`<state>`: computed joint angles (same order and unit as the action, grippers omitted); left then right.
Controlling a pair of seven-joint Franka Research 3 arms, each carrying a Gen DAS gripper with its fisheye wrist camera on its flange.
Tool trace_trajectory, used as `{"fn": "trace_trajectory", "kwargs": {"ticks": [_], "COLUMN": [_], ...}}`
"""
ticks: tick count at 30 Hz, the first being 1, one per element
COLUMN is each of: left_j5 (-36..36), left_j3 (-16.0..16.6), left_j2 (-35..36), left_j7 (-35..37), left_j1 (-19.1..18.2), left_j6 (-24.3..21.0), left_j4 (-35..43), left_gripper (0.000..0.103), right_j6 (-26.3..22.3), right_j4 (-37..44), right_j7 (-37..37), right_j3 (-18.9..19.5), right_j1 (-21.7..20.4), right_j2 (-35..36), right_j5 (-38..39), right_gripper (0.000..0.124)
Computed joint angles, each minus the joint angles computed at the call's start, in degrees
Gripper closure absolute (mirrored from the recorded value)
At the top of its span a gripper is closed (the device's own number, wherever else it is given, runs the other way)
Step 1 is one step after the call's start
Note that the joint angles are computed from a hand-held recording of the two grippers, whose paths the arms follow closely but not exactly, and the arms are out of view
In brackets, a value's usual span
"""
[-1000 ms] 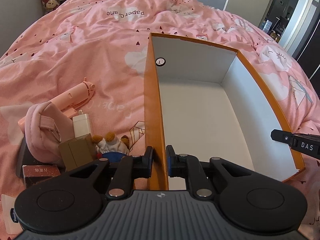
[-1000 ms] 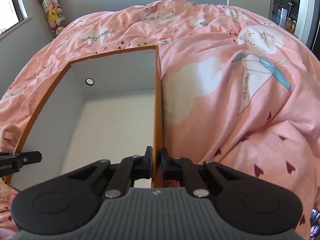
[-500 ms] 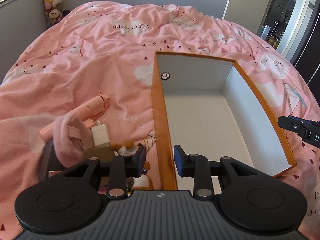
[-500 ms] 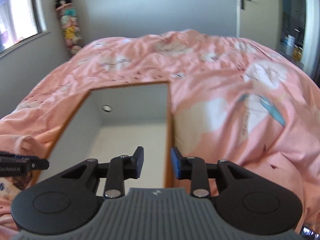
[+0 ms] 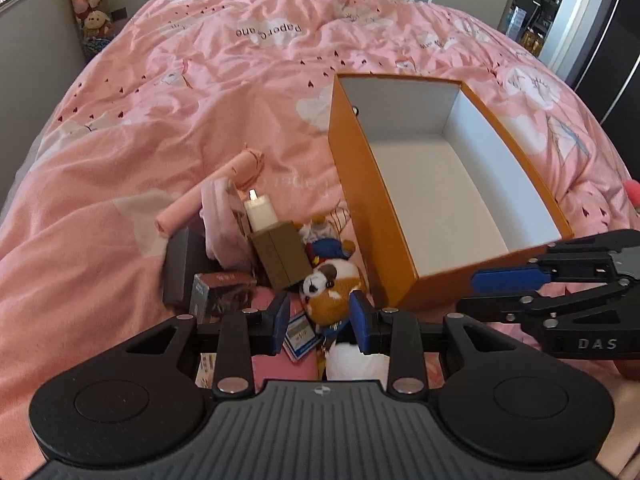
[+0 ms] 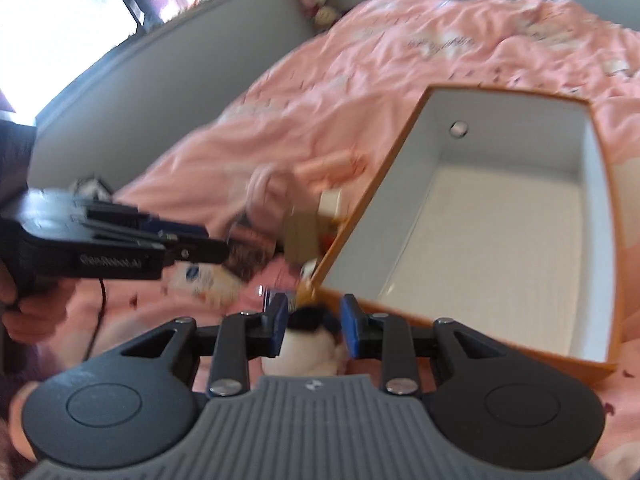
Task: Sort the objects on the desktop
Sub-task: 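Lower the right tool onto the white-and-black plush and grasp it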
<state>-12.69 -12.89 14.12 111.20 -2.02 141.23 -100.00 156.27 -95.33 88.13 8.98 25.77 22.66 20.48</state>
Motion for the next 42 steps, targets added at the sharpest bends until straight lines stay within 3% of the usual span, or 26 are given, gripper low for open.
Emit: {"fn": "trace_trajectory", "kwargs": {"ticks": [3, 5, 8, 18, 25, 31, 35, 42], "left_j5": [-1.99, -0.89, -0.32, 4.67, 5.59, 4.05, 3.5, -2.96], "left_j3": [-0.56, -0.2, -0.25, 1.15, 1.18, 1.08, 0.93, 0.73], "left_j2": [-0.19, -0.22, -0.02, 1.32, 0.26, -0.29, -0.91, -3.51], "left_j7": [4.09, 3.71, 4.31, 2.33, 3.04, 3.64, 4.63, 8.97], "left_j1": [0.9, 0.28, 0.05, -0.2, -0.06, 0.29, 0.3, 1.66], "left_j6": [-1.75, -0.61, -0.45, -10.45, -9.66, -7.85, -6.54, -3.48], "left_j4": [-1.81, -3.61, -4.83, -2.85, -4.24, -5.31, -6.09, -7.53], "left_gripper": [0.062, 0.049, 0.049, 0.049, 0.049, 0.049, 0.049, 0.049], "right_j6": [-7.98, -12.0, -15.77, -25.28, -26.68, -25.5, -22.39, -13.91], "right_j4": [5.38, 7.96, 11.06, 23.95, 27.97, 27.74, 23.88, 13.77], "right_j7": [-0.26, -1.18, -3.07, -5.28, -3.97, -4.14, -4.81, -7.87], "right_j3": [0.23, 0.49, 0.74, -0.65, -2.46, -1.73, -1.41, -0.37], "right_j1": [-0.1, -0.38, -0.77, 1.44, 4.27, 3.6, 3.18, 1.64], "right_j2": [4.03, 6.16, 8.7, 17.91, 21.29, 21.88, 19.45, 11.74], "right_j5": [-0.84, -0.72, -0.2, -3.54, -8.15, -7.17, -6.34, -4.52], "right_gripper": [0.087, 0.085, 0.075, 0.058, 0.049, 0.054, 0.061, 0.063]}}
